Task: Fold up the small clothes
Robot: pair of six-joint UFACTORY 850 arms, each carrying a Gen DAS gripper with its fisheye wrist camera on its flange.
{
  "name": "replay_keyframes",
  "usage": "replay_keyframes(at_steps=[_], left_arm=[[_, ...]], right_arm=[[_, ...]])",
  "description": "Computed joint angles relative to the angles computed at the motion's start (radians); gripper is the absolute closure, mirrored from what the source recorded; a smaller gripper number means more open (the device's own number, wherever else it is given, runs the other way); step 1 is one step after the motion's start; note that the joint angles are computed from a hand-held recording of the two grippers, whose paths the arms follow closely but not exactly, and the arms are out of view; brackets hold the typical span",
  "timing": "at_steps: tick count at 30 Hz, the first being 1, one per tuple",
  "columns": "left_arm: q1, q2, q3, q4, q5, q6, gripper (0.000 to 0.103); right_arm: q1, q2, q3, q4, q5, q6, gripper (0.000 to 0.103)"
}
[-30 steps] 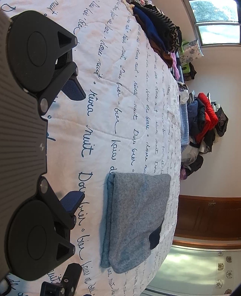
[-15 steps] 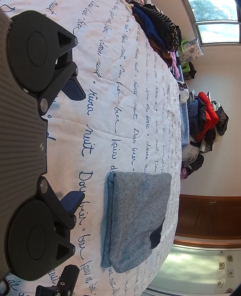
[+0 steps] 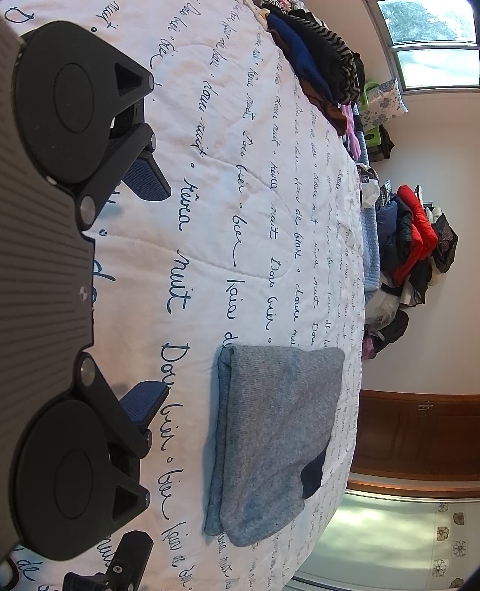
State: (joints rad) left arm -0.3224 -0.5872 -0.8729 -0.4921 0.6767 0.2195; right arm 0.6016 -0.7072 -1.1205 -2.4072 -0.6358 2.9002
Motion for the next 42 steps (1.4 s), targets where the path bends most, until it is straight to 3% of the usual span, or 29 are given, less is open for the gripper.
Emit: replay_keyframes(at_steps=[36, 42], left_arm=[[-0.006, -0.003, 0.003, 0.011, 0.011, -0.002, 0.001], [0.013, 0.014, 0.027, 0.010, 0.073, -0.038, 0.001]], right_arm=[[0.001, 0.005, 0.014, -0.019, -0.003, 0.018, 0.000], [-0.002, 0.007, 0.010, -0.044, 0.011, 0.017, 0.000]])
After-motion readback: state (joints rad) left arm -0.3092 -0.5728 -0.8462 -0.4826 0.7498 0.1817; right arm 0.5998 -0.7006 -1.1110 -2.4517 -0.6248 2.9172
